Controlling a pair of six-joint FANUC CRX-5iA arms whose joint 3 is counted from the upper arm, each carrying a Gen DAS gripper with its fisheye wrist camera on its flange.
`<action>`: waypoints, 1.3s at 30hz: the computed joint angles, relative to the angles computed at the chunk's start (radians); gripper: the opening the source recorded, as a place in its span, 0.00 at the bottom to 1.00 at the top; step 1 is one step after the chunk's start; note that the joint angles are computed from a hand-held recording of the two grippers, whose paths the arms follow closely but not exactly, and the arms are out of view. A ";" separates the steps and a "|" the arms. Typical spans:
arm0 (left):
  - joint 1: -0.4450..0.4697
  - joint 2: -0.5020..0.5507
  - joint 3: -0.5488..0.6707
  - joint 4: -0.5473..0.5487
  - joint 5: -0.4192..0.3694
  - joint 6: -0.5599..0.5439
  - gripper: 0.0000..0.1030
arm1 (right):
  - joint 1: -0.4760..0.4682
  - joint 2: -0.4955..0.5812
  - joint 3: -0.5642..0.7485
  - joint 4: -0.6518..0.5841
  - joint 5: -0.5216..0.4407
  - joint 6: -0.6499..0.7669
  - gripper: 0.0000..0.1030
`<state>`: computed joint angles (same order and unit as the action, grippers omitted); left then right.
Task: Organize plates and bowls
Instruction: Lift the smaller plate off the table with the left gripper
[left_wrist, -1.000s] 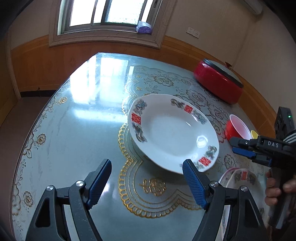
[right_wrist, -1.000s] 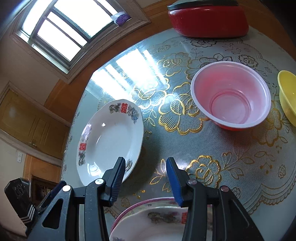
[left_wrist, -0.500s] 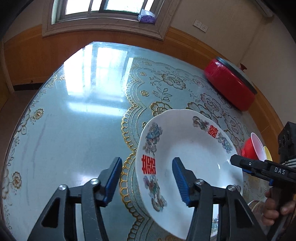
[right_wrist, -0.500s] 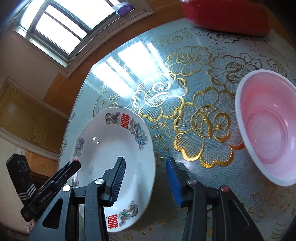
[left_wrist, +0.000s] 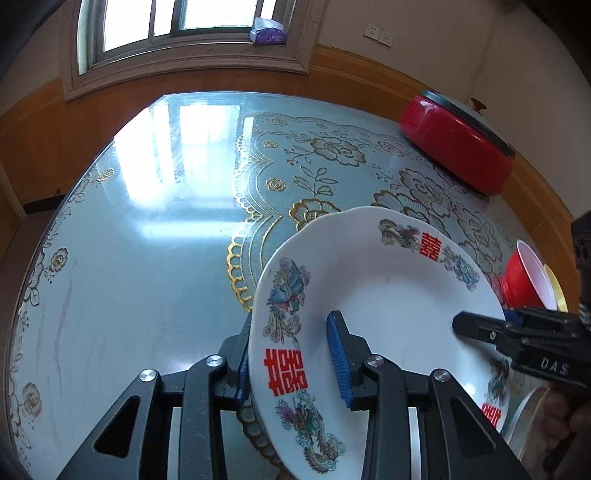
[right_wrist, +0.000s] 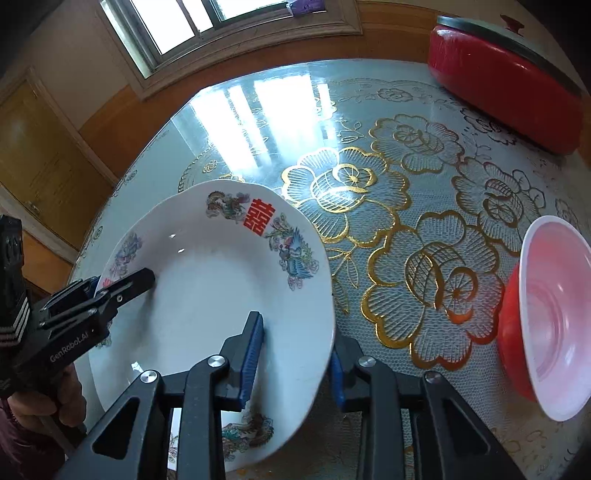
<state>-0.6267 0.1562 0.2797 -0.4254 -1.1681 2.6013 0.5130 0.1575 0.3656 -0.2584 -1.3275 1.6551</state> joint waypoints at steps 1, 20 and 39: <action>-0.009 -0.003 -0.003 -0.003 -0.003 0.003 0.34 | -0.003 -0.004 -0.004 -0.004 -0.002 0.009 0.31; -0.087 -0.039 -0.036 -0.024 -0.033 0.120 0.32 | -0.070 -0.056 -0.049 -0.140 -0.011 0.068 0.32; -0.127 -0.088 -0.082 -0.047 -0.009 0.151 0.30 | -0.146 -0.057 -0.033 -0.273 -0.047 0.145 0.30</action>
<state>-0.7536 0.0681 0.1981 -0.4728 -1.1768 2.7527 0.3666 0.1008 0.3321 -0.5316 -1.3746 1.7998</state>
